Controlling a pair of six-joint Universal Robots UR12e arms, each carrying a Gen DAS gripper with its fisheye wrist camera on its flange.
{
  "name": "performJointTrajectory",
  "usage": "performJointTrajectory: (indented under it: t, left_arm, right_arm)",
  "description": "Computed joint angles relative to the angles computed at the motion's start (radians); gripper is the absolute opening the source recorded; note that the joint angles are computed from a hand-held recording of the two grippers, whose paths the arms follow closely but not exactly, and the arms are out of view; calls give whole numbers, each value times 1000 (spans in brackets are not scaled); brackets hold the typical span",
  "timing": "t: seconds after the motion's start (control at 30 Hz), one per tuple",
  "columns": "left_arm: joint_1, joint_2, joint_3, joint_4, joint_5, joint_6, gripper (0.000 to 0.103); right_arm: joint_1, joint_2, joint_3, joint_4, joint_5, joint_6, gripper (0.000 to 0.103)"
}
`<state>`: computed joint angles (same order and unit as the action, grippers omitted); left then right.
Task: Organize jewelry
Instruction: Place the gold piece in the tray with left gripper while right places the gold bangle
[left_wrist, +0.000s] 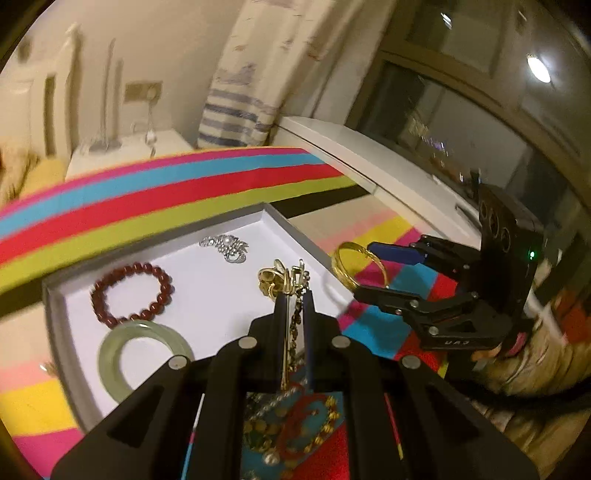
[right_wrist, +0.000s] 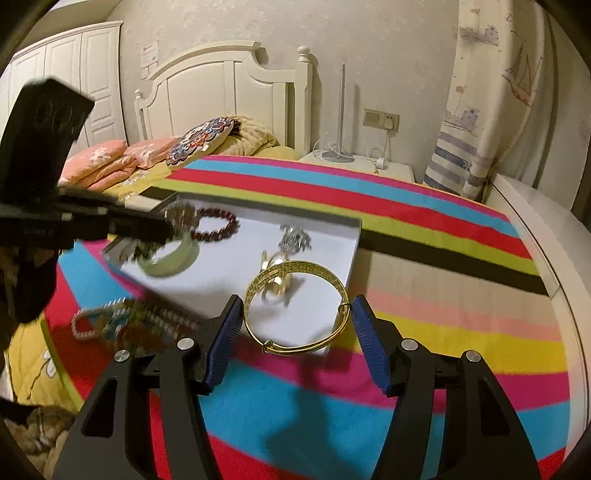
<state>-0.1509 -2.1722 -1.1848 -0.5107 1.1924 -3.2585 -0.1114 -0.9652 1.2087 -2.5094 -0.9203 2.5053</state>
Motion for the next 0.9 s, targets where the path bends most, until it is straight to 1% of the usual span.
performJointTrajectory:
  t: [0.1, 0.27, 0.4, 0.57, 0.7, 0.83, 0.87, 0.9]
  left_arm:
    - [9, -19, 11, 2, -25, -85, 8]
    - [18, -41, 16, 17, -52, -190, 8]
    - [22, -51, 16, 21, -56, -251, 8]
    - [25, -60, 8, 37, -59, -301, 8]
    - [30, -65, 1, 52, -68, -336, 8]
    - [30, -67, -3, 65, -46, -351, 8]
    - [29, -68, -1, 59, -29, -347, 9]
    - [26, -66, 1, 51, -12, -342, 15]
  right_arm:
    - [12, 36, -68, 23, -9, 29, 60]
    - [31, 90, -175, 99, -8, 76, 60]
    - [54, 121, -227, 132, -54, 76, 60]
    - [79, 154, -283, 201, -102, 65, 60]
    - [94, 170, -304, 220, -141, 61, 60]
    - [103, 188, -333, 241, -169, 79, 60]
    - [105, 194, -344, 253, -179, 89, 60]
    - [106, 197, -351, 258, -186, 96, 60]
